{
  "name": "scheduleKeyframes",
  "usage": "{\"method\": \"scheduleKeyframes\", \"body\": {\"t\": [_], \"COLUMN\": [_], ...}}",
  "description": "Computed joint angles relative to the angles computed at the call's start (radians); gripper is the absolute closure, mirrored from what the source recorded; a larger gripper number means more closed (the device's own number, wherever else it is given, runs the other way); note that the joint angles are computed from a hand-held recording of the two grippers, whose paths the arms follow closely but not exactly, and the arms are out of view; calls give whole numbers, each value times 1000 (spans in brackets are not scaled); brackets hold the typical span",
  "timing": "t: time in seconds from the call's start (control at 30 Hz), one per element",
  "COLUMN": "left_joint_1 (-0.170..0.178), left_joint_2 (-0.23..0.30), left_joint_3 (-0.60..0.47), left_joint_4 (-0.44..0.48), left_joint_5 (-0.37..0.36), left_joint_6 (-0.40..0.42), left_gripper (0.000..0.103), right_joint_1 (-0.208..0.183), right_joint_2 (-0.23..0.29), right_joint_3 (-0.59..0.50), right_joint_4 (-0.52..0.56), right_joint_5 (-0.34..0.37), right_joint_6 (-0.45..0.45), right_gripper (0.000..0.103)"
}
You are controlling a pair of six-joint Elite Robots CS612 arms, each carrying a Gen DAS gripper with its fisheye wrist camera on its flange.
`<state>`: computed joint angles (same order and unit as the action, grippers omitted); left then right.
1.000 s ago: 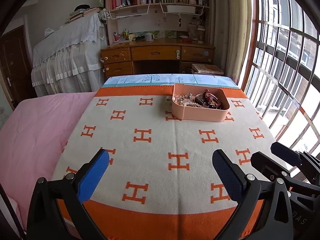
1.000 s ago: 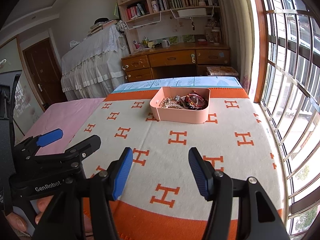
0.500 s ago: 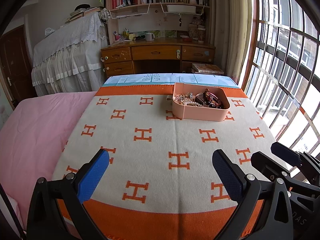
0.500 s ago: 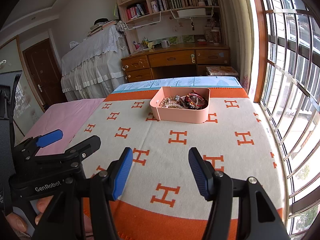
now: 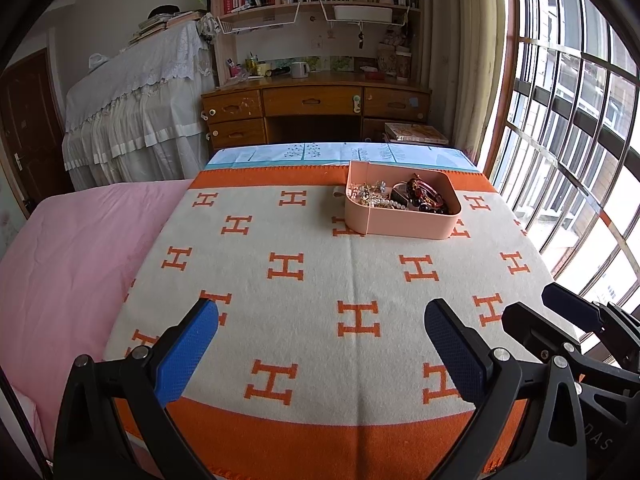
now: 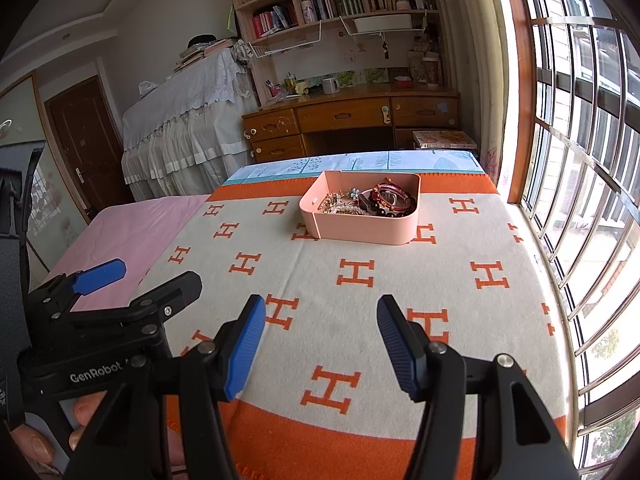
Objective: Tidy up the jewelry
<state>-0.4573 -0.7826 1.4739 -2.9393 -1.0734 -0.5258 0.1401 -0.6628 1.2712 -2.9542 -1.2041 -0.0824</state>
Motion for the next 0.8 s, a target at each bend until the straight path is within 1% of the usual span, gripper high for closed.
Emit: {"method": "scheduleKeyframes", "body": {"t": [0.8], "left_joint_1": [1], "left_joint_2": [-1], "left_joint_3": [9], "left_joint_4": [6], "left_joint_5": [-8], "left_joint_6": [-6], "left_gripper": [1], "right_joint_1": [0], "right_joint_2": [-2], "right_joint_3": [1], "right_joint_4": [5], "right_joint_5": [-1], "right_joint_6": [0], "right_gripper": [44]}}
